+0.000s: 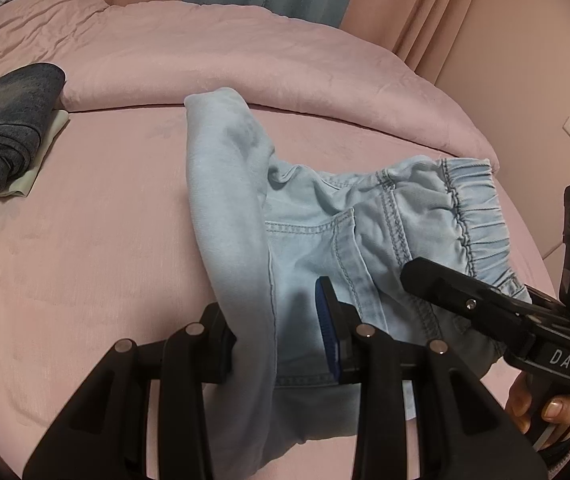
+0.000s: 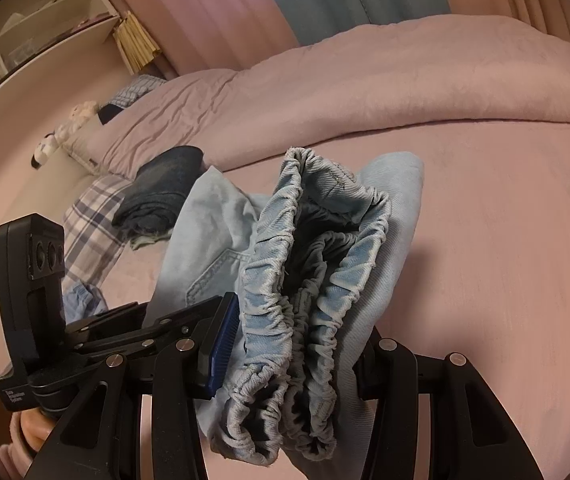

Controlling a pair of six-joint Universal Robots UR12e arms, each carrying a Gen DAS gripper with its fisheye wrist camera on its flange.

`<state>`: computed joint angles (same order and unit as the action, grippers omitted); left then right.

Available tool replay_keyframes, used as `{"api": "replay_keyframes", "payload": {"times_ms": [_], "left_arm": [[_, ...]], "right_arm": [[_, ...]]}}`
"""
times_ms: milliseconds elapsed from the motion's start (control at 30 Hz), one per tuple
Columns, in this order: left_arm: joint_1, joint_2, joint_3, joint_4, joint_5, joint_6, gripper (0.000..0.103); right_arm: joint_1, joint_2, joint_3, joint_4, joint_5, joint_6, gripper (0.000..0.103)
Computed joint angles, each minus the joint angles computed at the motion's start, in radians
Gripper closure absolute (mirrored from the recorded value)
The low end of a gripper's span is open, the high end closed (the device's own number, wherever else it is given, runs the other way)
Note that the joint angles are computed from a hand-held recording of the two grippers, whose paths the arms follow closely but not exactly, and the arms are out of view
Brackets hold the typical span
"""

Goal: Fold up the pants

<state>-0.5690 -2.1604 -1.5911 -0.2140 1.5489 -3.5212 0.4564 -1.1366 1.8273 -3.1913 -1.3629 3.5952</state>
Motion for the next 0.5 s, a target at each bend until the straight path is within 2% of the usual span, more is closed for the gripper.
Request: {"api": "replay_keyframes", "payload": {"times_ms": [500], "left_arm": [[0.001,-0.021,0.035,-0.058,-0.006,-0.007,0.07]], "right_arm": [[-0.007,0.03,-0.032,0.023,0.012,0.022,0.052]]}}
